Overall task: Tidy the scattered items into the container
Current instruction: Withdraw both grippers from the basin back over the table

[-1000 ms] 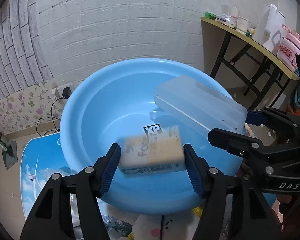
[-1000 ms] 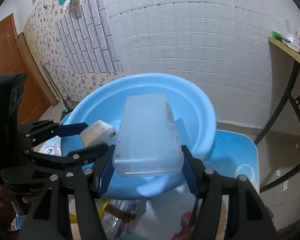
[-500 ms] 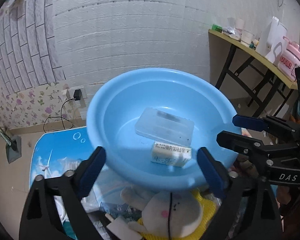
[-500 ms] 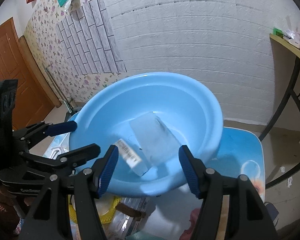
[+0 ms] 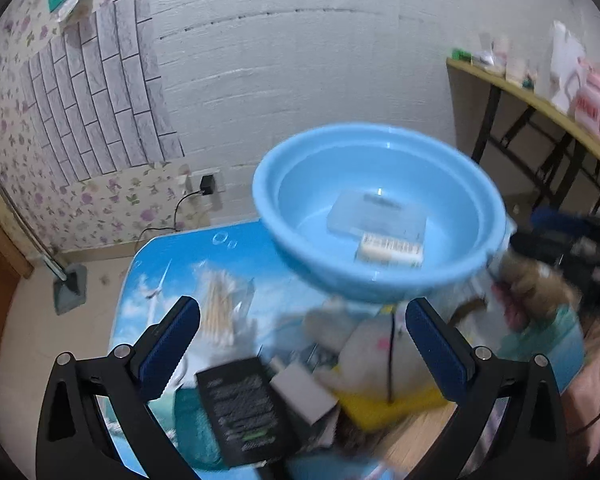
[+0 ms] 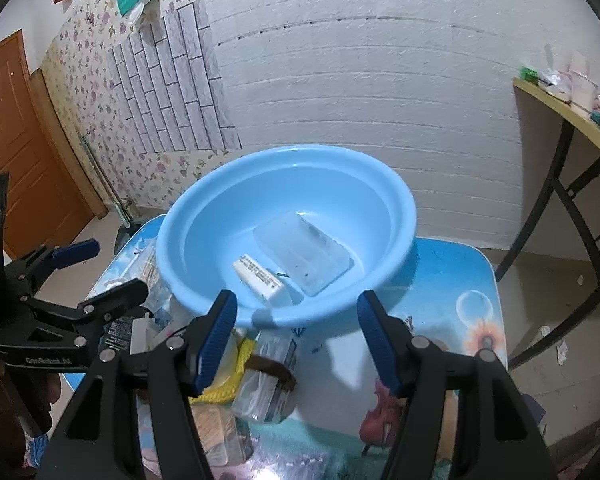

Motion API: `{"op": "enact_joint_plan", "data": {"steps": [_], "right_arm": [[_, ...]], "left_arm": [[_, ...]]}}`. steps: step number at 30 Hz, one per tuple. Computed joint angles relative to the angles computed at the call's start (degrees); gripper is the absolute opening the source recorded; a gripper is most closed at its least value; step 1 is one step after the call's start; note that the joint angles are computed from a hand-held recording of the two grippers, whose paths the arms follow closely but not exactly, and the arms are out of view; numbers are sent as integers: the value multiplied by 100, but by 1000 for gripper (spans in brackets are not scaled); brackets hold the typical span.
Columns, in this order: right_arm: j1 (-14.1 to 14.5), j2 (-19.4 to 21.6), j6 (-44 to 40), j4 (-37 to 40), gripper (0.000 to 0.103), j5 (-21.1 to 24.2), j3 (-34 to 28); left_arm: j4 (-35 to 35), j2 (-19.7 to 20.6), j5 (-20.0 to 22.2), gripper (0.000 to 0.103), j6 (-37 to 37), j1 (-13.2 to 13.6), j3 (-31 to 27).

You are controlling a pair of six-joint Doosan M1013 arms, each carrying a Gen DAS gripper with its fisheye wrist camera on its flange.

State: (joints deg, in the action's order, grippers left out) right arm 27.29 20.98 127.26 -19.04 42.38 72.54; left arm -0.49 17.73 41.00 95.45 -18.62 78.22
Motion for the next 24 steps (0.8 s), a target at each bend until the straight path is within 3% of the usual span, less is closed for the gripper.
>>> {"op": "enact_joint_plan", "data": {"steps": [7,11,14,16,19,24], "right_arm": [[185,-83,384,-575,68,127,104],[226,-143,337,-554,88,235,215],[270,-208,568,-792,92,174,391],[303,-214,513,-941,103,127,461],[362,-162,288,-1081,103,409,457],[268,-249,334,-592,103,264,623]], "left_arm": [[-366,-215,-11,103,165,133,283],[-93,-340,-153,103,18,143,505],[-134,-398,-142,103,60,192,642],[-231,-415,-104,103,112,226,696],[-525,-444,-91,103,280,306,770],[-558,-507,-215,103,312,336,876]]}}
